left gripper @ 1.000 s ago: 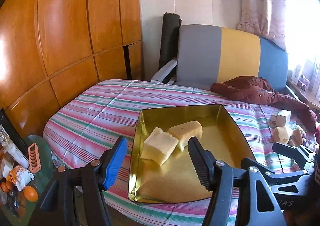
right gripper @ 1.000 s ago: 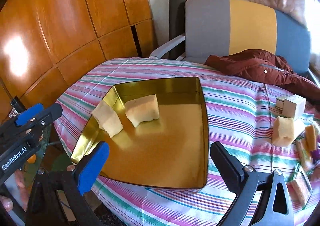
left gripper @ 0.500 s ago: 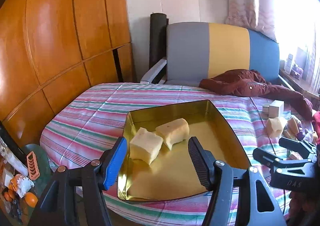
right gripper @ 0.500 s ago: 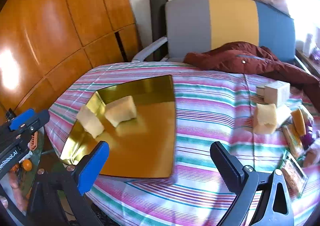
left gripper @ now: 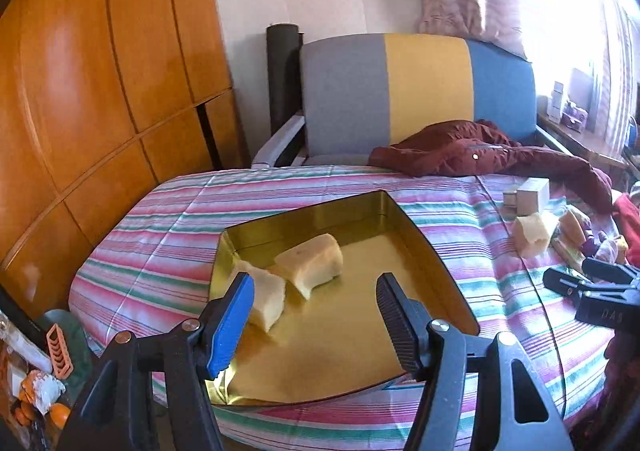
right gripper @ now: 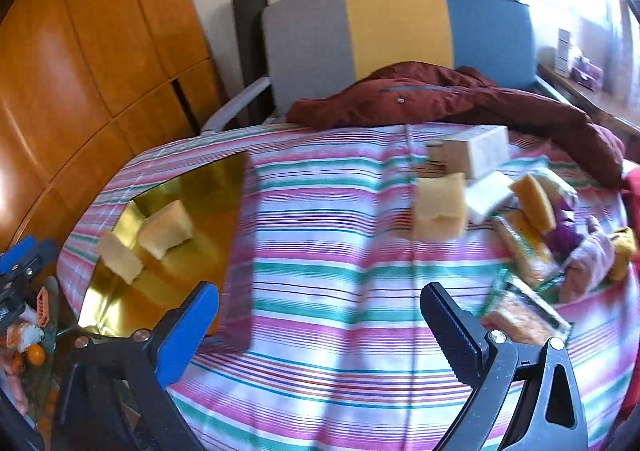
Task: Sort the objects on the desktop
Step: 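Move the right tool back over the pile toward the cracker packet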
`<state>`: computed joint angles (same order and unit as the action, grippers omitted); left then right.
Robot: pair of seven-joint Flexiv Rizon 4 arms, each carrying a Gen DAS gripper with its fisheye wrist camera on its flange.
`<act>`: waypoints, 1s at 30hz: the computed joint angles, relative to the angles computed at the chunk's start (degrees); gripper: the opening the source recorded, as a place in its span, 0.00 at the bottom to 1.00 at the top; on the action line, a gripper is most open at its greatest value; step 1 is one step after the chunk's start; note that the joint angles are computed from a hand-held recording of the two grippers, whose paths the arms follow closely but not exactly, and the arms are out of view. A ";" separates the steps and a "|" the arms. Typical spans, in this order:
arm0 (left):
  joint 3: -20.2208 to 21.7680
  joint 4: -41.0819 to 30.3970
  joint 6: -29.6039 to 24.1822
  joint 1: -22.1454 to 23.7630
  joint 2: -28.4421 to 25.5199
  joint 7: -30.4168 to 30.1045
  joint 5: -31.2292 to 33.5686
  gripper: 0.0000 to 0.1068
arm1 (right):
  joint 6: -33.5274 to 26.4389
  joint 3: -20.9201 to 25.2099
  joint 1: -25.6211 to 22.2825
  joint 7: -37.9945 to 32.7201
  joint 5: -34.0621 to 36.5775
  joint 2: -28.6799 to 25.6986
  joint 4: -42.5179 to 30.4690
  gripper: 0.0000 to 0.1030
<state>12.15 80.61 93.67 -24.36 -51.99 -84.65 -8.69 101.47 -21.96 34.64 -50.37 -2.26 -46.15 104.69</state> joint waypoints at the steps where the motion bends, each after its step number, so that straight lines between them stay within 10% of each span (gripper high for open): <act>1: -0.06 -0.35 -0.32 -0.11 -0.16 0.21 0.13 0.60 | -0.13 -0.44 -0.08 0.02 0.18 0.15 0.46 0.98; 19: -4.96 -6.83 -6.41 1.08 -3.01 3.02 3.09 0.60 | -2.61 -3.57 -4.28 -0.84 -0.41 3.44 6.34 0.99; 30: -15.32 -10.03 -11.85 5.01 -5.08 9.92 1.75 0.60 | -10.92 10.46 -21.66 -7.40 -9.16 6.23 4.98 0.97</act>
<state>-3.17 70.58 81.83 -19.34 -57.06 -74.73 -6.94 90.55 -11.50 12.97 -57.77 -11.42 -39.92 109.68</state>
